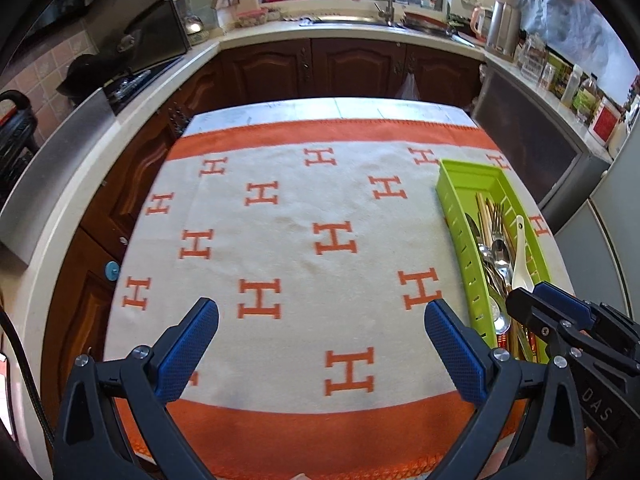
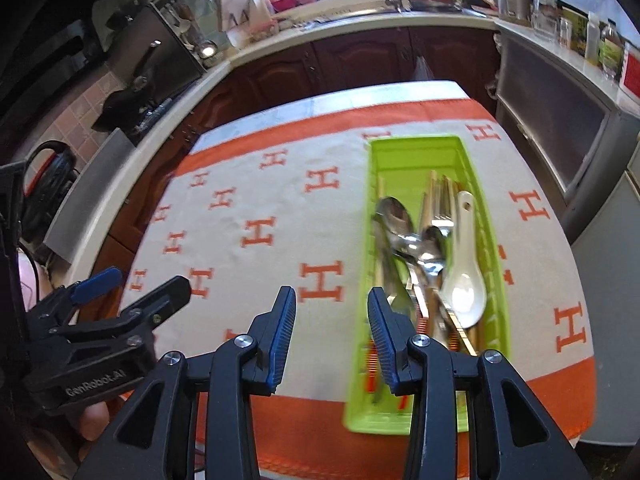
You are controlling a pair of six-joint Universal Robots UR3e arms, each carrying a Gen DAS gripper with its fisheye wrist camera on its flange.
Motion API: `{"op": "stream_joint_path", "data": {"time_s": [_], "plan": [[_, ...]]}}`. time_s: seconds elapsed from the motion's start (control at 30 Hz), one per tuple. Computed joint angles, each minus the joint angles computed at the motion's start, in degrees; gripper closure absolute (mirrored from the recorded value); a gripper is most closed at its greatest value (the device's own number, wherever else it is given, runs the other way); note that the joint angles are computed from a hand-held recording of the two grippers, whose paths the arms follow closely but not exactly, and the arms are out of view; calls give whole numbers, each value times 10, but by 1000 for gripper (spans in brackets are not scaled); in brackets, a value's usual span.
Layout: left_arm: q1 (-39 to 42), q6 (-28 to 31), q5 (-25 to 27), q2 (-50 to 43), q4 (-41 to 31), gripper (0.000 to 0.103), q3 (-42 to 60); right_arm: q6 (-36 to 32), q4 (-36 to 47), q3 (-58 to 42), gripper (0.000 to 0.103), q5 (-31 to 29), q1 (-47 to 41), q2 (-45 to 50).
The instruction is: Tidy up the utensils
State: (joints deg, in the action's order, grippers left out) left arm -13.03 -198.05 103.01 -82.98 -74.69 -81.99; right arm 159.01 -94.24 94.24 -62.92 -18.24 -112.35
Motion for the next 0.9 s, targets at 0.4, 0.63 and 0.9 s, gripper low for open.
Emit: {"op": "stream_joint_path", "data": {"time_s": [0.4,0.63,0.9], "plan": [[83,32,-9,138,-52,1,-11,147,2,-144,52,-52,159,11],[87,33,19,164,-50,1,-2,194,-5,-208,48,-93,228,34],[75,27,33,159,-47,1,10,204,0,-237,47,-117,242,35]]}}
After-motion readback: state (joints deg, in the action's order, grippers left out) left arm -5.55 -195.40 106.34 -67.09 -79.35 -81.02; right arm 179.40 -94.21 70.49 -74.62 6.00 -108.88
